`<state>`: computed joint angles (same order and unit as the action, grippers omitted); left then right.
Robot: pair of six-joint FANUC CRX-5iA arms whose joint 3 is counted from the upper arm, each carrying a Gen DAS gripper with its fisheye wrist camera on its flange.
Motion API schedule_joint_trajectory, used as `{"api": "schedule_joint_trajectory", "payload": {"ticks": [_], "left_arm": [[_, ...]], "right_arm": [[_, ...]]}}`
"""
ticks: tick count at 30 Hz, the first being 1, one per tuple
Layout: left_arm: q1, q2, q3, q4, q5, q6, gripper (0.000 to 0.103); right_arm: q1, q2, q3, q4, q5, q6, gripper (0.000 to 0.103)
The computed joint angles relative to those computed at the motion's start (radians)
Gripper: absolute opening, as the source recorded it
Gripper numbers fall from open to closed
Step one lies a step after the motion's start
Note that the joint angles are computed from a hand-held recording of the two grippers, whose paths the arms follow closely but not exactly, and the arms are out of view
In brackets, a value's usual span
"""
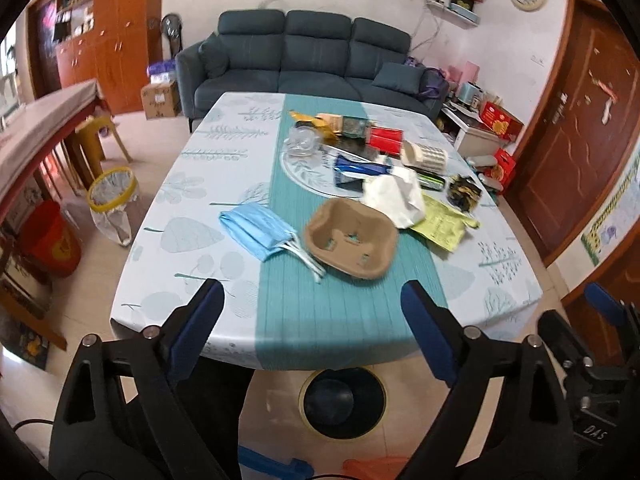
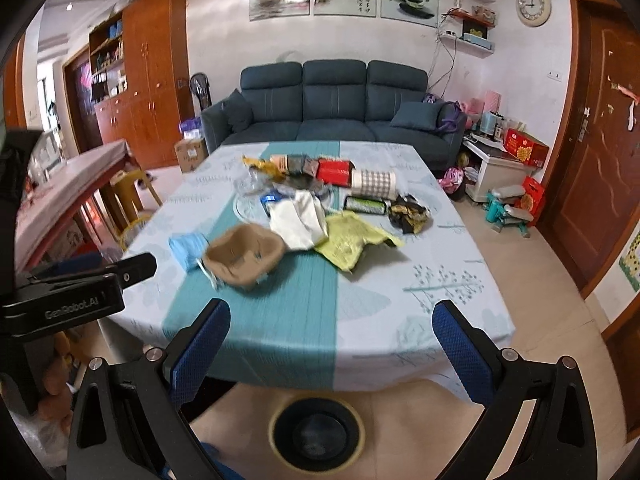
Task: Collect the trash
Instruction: 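Grasp the blue face mask with the left tool while the right tool grasps the brown pulp carrier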
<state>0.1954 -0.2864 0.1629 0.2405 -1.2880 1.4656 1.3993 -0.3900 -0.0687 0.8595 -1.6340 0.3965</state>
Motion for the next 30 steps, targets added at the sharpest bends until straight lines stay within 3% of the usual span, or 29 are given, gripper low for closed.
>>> {"api": "schedule_joint_trajectory", "payload": {"ticks": [6, 10, 13, 17, 24, 30], "left_arm": [[0.114, 0.154, 0.107, 0.133, -0.139, -0.104, 0.087], [0.159, 0.223, 0.142, 0.192, -0.164, -0.143, 0.087], [0.186, 0.291, 0.19, 0.216, -0.205, -0.133, 0.087], [0.219, 0.406, 0.268, 0.263, -0.303, -0.09, 0.087], [0.244, 0.553, 0.343, 0.281, -0.381, -0.005, 0.087], [0.222, 0.642, 0.415, 0.274, -0.416, 0.061, 0.087]], "right_arm": [[-0.076, 0.082, 0.057, 0.001, 0.047, -0.007, 0.103], [-0.16, 0.125, 0.097, -0.074, 0.133, -0.025, 0.102], [-0.226, 0.168, 0.133, -0.152, 0.176, -0.003, 0.101], [-0.312, 0.207, 0.168, -0.285, 0.261, 0.013, 0.081], [-0.477, 0.266, 0.174, -0.551, 0.412, 0.018, 0.073], [-0.542, 0.301, 0.182, -0.651, 0.466, 0.038, 0.067]]}}
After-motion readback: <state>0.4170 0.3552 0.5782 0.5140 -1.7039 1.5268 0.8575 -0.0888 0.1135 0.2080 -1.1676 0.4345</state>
